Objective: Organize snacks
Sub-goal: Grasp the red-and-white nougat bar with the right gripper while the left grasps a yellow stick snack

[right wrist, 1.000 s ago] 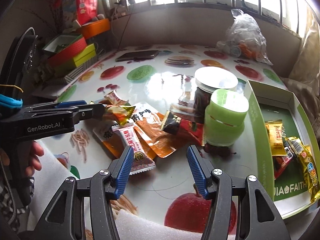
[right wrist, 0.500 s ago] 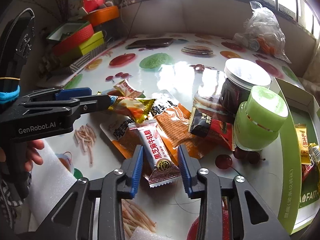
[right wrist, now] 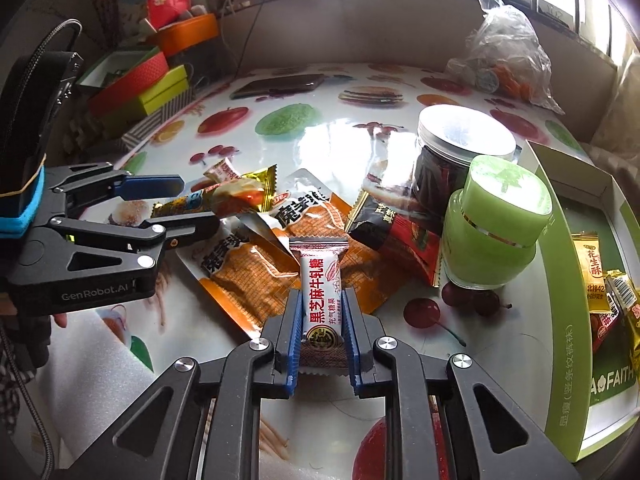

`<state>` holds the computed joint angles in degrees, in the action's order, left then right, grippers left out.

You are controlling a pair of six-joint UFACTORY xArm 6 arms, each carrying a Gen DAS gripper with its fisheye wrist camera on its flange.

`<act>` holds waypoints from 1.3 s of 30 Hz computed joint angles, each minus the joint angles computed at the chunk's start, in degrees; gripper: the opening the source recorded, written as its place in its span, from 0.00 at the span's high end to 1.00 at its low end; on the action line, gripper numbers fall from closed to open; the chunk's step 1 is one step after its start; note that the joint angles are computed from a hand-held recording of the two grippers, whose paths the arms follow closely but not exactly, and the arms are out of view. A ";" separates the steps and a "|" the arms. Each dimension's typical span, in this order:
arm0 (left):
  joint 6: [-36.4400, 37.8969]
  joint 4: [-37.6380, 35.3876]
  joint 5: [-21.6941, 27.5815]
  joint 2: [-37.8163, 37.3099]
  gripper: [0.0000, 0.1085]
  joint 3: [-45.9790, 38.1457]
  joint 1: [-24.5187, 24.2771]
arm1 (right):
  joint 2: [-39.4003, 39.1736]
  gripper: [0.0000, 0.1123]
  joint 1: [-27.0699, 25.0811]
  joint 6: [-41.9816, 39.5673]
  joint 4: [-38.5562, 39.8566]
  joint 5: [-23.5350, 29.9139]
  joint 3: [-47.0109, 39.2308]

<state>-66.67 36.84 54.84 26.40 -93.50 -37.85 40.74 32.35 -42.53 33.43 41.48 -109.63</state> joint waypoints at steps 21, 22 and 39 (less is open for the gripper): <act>-6.47 -1.83 -6.24 -1.63 0.62 4.24 1.79 | -0.19 0.84 -0.27 0.81 0.22 -0.49 0.70; -6.64 -1.74 -6.41 -1.64 0.64 4.28 1.74 | -0.22 0.84 -0.25 0.93 0.12 -0.57 0.76; -11.87 1.18 -4.95 -3.25 0.77 5.52 0.14 | -1.47 0.84 0.07 1.48 -0.82 -2.49 2.99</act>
